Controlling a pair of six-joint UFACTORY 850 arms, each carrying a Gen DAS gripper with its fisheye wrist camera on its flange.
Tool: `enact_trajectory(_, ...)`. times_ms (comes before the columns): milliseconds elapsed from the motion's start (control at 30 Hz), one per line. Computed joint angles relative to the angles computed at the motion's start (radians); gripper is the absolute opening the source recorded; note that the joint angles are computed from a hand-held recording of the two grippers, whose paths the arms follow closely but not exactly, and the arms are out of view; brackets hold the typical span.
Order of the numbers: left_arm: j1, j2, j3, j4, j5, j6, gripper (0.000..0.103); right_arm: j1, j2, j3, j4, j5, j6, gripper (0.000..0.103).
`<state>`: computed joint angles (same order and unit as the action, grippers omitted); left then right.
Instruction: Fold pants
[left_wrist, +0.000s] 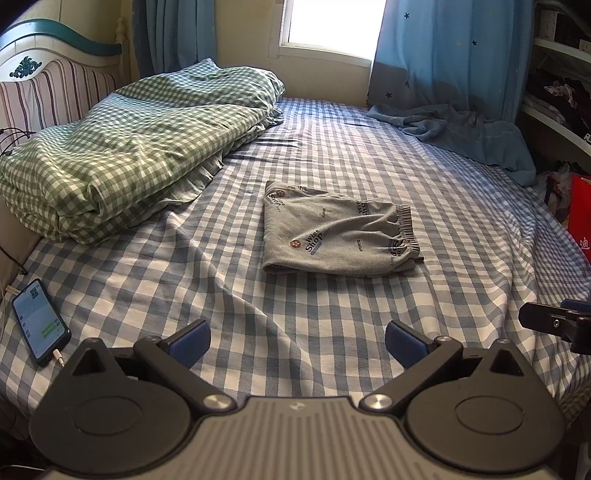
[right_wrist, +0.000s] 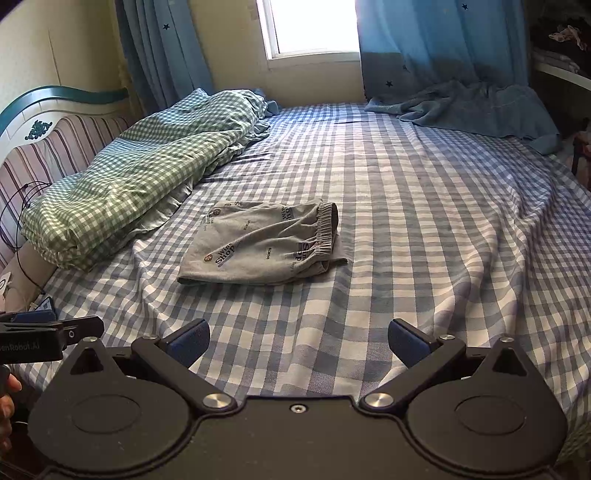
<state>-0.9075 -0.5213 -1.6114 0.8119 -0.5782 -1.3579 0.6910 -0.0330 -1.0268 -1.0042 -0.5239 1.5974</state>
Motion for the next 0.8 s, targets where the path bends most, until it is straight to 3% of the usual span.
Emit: enact_trajectory(800,0.002,-0.007,-0.013,0.036,-0.015,0.023,0.103,-0.006,0.003,0.004,-0.001,0.008,-0.006,0.102)
